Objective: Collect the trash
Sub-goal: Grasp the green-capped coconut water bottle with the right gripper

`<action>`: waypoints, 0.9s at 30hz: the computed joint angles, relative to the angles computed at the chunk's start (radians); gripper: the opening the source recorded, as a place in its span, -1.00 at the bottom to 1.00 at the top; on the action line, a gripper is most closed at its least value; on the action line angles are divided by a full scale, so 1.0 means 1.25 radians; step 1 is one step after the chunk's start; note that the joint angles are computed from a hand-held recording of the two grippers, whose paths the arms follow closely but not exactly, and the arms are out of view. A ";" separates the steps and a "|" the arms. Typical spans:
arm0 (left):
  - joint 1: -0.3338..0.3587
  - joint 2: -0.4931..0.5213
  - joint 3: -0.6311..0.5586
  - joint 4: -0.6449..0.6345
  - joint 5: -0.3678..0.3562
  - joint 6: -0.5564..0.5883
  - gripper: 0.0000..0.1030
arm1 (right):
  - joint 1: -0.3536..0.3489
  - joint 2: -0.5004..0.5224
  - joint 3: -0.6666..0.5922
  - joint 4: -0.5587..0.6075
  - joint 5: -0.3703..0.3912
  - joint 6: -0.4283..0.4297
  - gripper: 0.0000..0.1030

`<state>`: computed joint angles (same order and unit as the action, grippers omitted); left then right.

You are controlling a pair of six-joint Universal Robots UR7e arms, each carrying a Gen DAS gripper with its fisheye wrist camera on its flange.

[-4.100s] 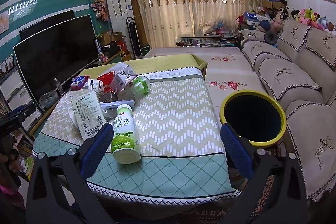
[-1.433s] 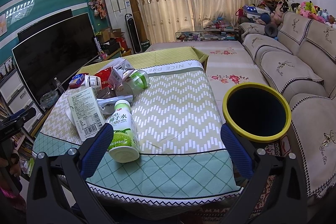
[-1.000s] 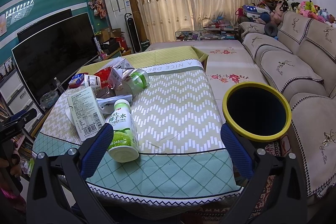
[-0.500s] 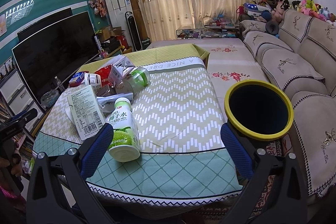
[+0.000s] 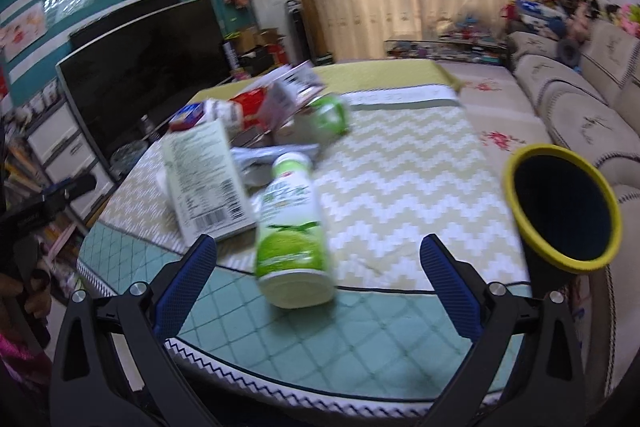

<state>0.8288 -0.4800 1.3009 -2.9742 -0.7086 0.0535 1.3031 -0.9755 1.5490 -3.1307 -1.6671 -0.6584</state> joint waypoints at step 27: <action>0.014 0.036 -0.049 0.034 -0.018 0.013 0.93 | -0.025 0.088 -0.096 0.079 0.049 -0.027 0.00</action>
<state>0.8463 -0.4352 1.2400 -2.9317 -0.7307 0.0692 1.2714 -0.8657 1.4288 -3.0315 -1.6062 -0.6922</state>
